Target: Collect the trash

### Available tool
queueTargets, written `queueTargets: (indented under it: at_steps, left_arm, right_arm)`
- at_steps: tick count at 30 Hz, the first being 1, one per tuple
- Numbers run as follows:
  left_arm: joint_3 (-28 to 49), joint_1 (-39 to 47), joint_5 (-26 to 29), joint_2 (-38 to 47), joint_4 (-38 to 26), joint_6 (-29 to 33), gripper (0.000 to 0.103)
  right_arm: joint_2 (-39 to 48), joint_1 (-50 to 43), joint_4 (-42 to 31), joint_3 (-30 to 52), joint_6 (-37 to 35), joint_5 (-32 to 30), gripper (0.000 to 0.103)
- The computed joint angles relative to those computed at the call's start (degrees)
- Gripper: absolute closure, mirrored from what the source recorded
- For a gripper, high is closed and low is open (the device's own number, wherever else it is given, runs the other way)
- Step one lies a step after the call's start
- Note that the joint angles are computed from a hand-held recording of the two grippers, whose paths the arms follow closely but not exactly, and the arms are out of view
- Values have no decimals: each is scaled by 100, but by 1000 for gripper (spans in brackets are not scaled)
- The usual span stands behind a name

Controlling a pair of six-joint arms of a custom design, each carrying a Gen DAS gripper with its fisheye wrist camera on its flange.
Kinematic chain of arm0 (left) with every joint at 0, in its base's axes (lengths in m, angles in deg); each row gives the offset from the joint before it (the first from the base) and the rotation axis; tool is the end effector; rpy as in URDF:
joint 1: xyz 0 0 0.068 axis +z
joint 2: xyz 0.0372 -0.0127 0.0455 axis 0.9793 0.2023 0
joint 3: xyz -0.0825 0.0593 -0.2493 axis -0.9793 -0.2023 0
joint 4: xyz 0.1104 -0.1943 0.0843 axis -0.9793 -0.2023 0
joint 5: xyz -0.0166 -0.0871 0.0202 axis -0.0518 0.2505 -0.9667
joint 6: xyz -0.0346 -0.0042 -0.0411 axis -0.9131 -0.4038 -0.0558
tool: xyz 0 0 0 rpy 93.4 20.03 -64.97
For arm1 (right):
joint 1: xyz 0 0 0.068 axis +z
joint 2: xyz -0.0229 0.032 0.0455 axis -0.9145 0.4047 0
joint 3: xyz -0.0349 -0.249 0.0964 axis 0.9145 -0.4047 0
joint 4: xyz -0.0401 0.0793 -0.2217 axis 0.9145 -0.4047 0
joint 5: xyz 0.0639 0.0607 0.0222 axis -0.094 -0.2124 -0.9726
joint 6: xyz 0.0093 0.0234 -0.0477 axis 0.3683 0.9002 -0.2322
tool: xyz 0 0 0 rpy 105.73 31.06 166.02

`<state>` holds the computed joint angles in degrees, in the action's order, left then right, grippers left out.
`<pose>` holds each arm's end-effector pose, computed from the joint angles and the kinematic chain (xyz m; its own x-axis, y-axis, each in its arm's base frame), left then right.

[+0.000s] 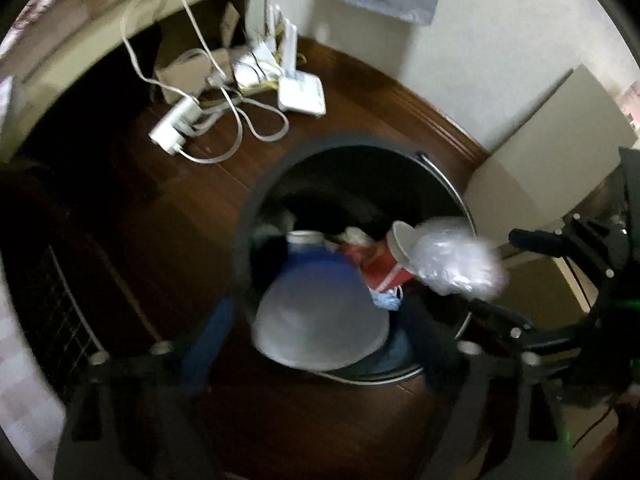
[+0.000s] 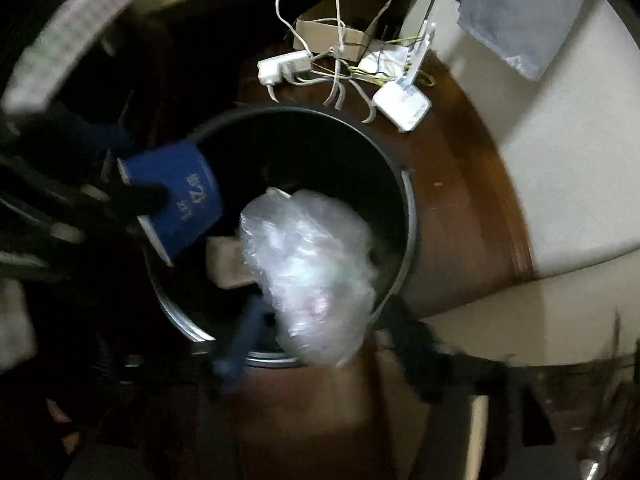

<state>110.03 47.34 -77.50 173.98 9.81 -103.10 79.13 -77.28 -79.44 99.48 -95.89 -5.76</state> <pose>0.2372 -0.1424 0.1130 -0.9228 0.1805 -0.3404 0.2309 0.9663 -0.1135 0.2282 -0.0404 0.0766 -0.8300 -0.4630 -0.3111 -0.4590 0.8838 -0.0906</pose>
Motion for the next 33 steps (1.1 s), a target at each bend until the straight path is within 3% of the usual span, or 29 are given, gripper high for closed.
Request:
queueTargets:
  at_steps: [5,11,16,21,25,33]
  left_arm:
    - [-754,-48,-436,-1017,23,-259,2]
    - [-1043,-266,-944,-1482,-45,-415,2]
    - [-1133,-476,-1236,-2193,-434,-488,2]
    - [-1144,-503,-1526,-3413,-1231,-603,1]
    - [-953,-444,-1791,-4221,-1871,-674,1]
    - [-577,-526,-2320,-5493,-3039,-840,0]
  right_arm:
    - [-238,-590,-280,10,226,-303,19]
    - [-912,-829,-813,4,642,-415,0]
    - [-1946,-776,-1666,44,1071,-536,0]
    - [-3303,-575,-2683,161,1444,-800,0]
    - [-4357,133,-3347,299,1935,-488,0]
    - [-5309,960,-4398,850,2496,-218,0]
